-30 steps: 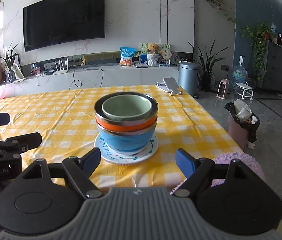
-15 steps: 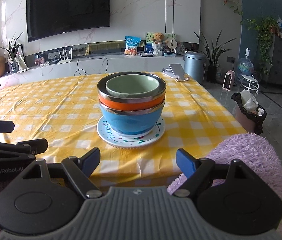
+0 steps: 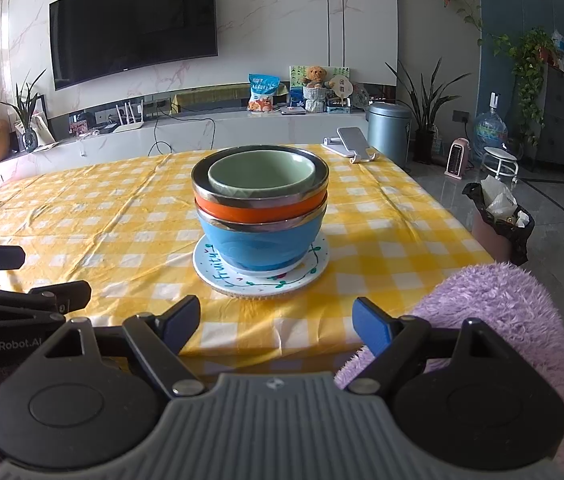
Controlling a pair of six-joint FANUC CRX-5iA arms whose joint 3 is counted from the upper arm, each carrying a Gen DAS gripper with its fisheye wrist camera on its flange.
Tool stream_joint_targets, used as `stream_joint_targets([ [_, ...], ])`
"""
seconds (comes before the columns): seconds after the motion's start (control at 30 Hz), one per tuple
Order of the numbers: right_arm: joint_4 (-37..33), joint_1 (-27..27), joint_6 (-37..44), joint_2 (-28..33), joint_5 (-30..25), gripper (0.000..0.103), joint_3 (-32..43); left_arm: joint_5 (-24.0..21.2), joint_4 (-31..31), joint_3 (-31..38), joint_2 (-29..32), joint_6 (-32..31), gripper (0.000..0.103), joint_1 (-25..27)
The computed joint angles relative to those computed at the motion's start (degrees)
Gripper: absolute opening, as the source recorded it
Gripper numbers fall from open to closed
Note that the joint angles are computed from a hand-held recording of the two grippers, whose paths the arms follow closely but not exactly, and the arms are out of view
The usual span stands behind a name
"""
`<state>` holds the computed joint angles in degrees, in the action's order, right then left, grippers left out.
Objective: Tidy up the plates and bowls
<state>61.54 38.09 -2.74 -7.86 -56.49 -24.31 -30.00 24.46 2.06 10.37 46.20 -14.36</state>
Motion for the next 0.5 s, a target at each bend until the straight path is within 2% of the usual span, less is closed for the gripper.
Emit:
stream_joint_targets([
  [0.5,-0.15,0.01,-0.03,0.05,0.02,0.082,0.1,0.12,0.43,-0.37,-0.19,-0.52,0.09,0.06],
])
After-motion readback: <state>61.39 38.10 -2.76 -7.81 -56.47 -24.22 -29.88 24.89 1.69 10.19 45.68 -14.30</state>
